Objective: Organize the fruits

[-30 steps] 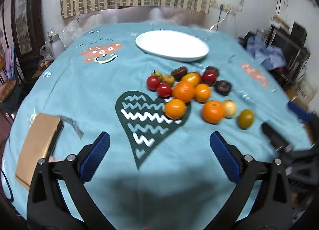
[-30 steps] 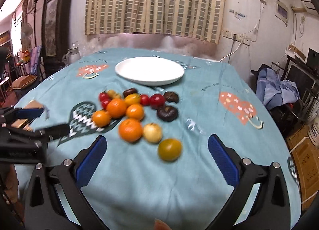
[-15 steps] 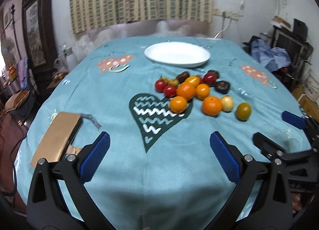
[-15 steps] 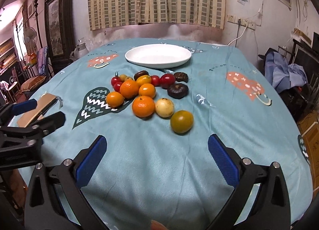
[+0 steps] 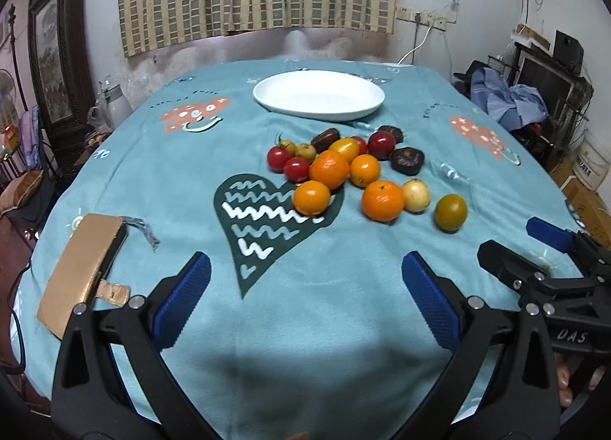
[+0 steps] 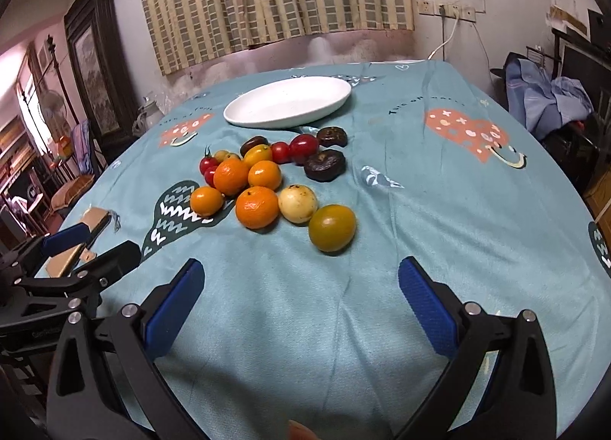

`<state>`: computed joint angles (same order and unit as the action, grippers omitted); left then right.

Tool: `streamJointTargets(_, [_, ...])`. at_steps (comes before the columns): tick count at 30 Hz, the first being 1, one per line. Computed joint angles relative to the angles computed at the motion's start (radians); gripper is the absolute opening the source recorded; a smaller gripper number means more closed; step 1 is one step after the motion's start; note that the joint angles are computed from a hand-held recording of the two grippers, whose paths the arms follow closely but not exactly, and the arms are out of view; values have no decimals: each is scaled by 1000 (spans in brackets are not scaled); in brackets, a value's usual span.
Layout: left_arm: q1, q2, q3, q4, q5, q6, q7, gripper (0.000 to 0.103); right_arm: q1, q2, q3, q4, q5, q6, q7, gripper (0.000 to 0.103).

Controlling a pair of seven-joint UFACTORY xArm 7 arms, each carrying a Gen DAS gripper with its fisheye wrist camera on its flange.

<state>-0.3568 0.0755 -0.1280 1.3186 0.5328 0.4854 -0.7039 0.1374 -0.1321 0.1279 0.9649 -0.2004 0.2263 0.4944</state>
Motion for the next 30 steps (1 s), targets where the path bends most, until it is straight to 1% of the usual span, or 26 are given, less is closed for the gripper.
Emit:
streamJointTargets(2, [0, -2, -1, 1, -5, 1, 7, 101, -4, -3, 1, 1, -9, 1, 3, 102])
streamJointTargets(6, [-5, -4, 2, 8, 52, 6, -37, 101, -10, -3, 7, 14, -40, 13, 13, 102])
streamJointTargets(8, [-4, -3, 2, 13, 58, 7, -43, 101, -6, 3, 3, 27, -31, 21, 4, 102])
streamJointTargets(11, [-6, -4, 5, 19, 91, 15, -77, 101, 11, 15, -8, 43, 13, 32, -33, 102])
streamJointTargets(14, [-6, -3, 6, 25, 118, 31, -101, 101, 19, 28, -10, 59, 33, 49, -49, 102])
streamJointTargets(16, [-5, 4, 3, 33, 110, 50, -93, 101, 26, 30, -12, 60, 47, 52, -62, 102])
streamJointTargets(19, [-2, 8, 2, 37, 72, 58, -61, 101, 29, 32, -13, 59, 54, 56, -69, 102])
streamJointTargets(23, [-3, 4, 3, 32, 67, 56, -55, 101, 35, 28, -17, 54, 81, 52, -87, 102])
streamJointTargets(27, [0, 0, 2, 25, 43, 50, -40, 101, 34, 24, -14, 51, 81, 48, -88, 102])
streamJointTargets(30, [-2, 4, 0, 30, 42, 67, -38, 101, 33, 23, -12, 50, 79, 48, -89, 102])
